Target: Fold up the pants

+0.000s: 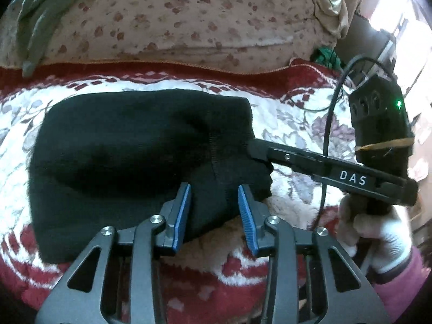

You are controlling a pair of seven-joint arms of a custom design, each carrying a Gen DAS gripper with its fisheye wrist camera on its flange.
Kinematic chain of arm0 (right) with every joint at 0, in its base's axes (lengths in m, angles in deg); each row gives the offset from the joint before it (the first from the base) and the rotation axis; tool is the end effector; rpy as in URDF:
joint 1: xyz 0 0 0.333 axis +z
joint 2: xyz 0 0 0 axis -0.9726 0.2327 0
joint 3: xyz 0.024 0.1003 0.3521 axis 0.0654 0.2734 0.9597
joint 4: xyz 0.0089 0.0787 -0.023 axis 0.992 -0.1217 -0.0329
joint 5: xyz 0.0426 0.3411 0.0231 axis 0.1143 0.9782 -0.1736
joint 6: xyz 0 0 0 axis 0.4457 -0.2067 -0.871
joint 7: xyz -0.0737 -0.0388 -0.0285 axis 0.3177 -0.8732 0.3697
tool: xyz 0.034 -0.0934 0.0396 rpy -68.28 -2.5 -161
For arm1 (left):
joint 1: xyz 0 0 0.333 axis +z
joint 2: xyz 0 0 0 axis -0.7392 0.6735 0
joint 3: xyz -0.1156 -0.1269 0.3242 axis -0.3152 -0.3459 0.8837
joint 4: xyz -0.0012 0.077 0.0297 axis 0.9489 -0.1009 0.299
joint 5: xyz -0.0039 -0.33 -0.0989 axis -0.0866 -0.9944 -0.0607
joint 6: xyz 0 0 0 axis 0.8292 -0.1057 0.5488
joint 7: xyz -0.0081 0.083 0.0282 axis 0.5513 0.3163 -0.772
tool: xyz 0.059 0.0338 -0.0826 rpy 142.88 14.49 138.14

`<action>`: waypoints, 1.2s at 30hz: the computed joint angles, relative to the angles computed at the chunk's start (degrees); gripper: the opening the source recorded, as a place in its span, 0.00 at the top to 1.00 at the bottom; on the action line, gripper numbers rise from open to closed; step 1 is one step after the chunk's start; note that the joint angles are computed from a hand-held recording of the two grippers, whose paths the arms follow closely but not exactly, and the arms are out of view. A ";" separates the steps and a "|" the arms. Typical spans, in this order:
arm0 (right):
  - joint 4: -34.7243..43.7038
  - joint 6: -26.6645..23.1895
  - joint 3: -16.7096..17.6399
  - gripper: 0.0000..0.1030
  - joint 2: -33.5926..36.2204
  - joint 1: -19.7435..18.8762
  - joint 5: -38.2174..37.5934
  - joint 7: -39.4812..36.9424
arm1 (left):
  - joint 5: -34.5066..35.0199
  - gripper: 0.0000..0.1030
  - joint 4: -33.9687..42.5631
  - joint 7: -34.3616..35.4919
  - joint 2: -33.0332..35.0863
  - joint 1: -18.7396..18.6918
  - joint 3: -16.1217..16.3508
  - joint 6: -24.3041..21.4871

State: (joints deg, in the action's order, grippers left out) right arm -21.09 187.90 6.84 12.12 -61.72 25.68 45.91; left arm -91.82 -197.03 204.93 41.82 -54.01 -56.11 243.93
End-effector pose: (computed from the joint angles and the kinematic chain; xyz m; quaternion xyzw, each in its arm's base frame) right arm 0.5971 0.2467 0.3618 -0.7084 0.5511 0.0489 0.4382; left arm 0.5262 -0.1349 0.3908 -0.6073 0.7142 -0.3414 0.0674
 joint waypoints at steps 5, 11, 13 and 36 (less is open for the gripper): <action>-1.19 1.17 -0.20 0.54 -2.12 0.02 1.92 -0.89 | -0.53 0.61 -2.79 -0.83 -4.21 1.39 1.94 1.33; -0.65 0.96 -1.93 0.46 -1.58 1.17 -0.39 3.51 | -4.85 0.41 -2.98 -0.73 -5.73 3.94 5.49 0.20; -0.01 -0.28 -1.66 0.43 -0.62 0.55 -3.41 6.46 | -1.21 0.41 -2.75 -5.10 -4.82 4.45 6.55 -0.42; 8.28 -3.32 7.64 0.15 9.07 -6.24 -15.55 12.42 | -2.10 0.26 5.05 -5.48 5.61 10.25 4.00 -4.70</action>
State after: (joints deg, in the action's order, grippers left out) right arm -12.80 184.58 14.49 21.19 -67.96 10.13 58.33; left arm -93.92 -191.98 199.45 47.43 -43.77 -52.11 239.23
